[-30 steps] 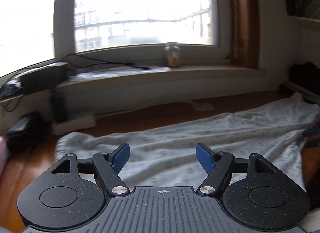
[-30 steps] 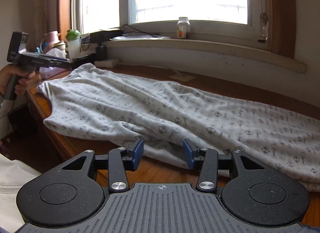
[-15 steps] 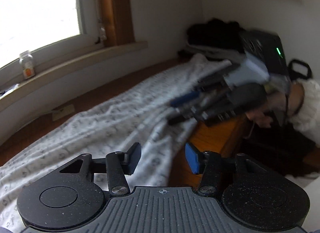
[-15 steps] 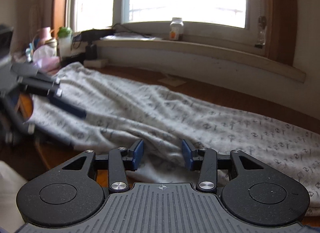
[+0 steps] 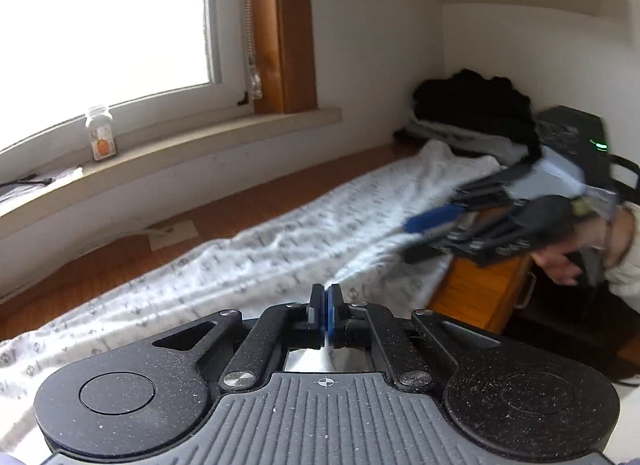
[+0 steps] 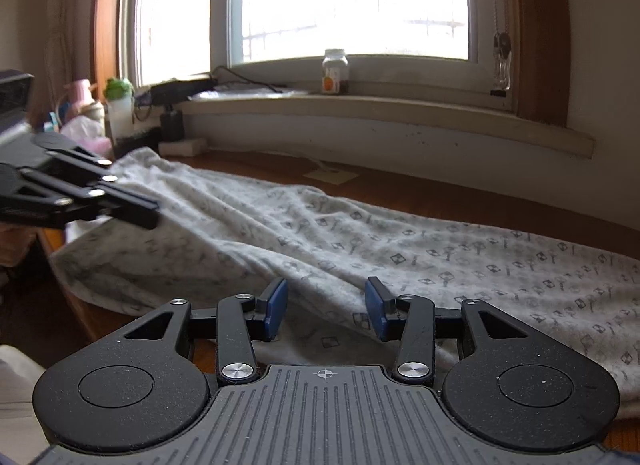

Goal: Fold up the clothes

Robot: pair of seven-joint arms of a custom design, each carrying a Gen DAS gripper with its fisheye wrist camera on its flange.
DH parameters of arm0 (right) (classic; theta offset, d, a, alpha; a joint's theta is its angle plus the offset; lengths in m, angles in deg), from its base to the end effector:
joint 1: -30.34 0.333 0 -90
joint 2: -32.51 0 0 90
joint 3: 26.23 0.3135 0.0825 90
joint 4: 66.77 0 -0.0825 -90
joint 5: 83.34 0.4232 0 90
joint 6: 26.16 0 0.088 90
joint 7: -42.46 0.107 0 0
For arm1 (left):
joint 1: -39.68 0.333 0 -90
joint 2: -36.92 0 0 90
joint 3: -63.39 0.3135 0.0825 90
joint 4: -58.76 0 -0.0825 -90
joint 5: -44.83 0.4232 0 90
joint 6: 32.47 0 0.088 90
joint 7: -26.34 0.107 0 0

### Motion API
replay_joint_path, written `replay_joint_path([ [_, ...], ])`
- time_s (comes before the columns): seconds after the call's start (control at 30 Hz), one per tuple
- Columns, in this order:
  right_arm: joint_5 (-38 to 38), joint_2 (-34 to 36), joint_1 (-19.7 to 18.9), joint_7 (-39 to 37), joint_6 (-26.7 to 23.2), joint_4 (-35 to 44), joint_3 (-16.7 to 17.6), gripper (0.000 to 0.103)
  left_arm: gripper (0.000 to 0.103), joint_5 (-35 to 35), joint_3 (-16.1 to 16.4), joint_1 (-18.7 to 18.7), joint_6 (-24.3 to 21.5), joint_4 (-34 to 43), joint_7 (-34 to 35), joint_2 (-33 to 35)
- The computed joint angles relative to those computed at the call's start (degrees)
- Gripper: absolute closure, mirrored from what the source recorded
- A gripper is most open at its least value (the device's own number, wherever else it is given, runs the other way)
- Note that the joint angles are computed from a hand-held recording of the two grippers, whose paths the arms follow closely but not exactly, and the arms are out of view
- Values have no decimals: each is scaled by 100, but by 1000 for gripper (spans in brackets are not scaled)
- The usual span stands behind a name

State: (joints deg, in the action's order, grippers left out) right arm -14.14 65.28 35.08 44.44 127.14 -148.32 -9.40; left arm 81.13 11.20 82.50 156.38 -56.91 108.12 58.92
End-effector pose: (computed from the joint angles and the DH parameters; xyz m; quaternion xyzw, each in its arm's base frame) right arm 0.7556 0.2157 0.4170 -0.7909 0.2962 -0.1604 0.5109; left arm 0.6488 -0.1165 0.4313 -0.4415 0.7393 -0.4131 0.2963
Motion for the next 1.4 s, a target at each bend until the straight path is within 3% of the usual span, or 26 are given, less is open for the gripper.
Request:
replay_joint_path([
  [0.17,-109,-317,-70,-138,-708,-373,-64,65,102,-93,-65,28,-60,170,27,204],
  [0.33,-643,-264,163,-34,-1005,-290,-271,66,102,-192,-576,456,-126,49,173,333],
  [0.4,-867,-180,224,72,-1090,-175,-313,71,102,-179,-802,664,-122,-43,205,344],
  [0.53,-1120,-76,221,310,-1204,-8,-333,99,102,-50,-1202,1050,-85,-193,171,391],
  [0.63,-1042,-178,38,326,-1554,-77,-275,100,102,125,-1660,1478,-130,-316,165,588],
  [0.77,-746,-378,-53,194,-1505,-330,-277,98,102,236,-2023,1806,-184,-454,173,829],
  [0.83,-381,-430,-101,-49,-1300,-411,-229,94,102,232,-1993,1790,-104,-480,137,831],
  [0.97,-141,-421,85,-590,-533,-442,-239,74,102,352,-1781,1637,116,-422,-98,724],
  [1.1,-26,-268,135,-1072,265,-314,-188,74,103,518,-1601,1544,334,-326,-444,636],
  [1.23,-172,-136,38,-1178,496,-181,-185,73,103,772,-1398,1366,241,-182,-674,632],
  [1.3,-372,1,23,-1012,489,-15,-215,75,103,894,-1323,1280,186,-119,-764,690],
  [1.33,-551,85,50,-868,490,91,-256,84,103,923,-1304,1254,171,-99,-796,717],
  [1.37,-705,185,51,-694,451,236,-275,102,103,944,-1297,1245,161,-89,-817,740],
  [1.4,-840,298,37,-498,384,412,-281,102,103,958,-1292,1240,154,-81,-829,764],
])
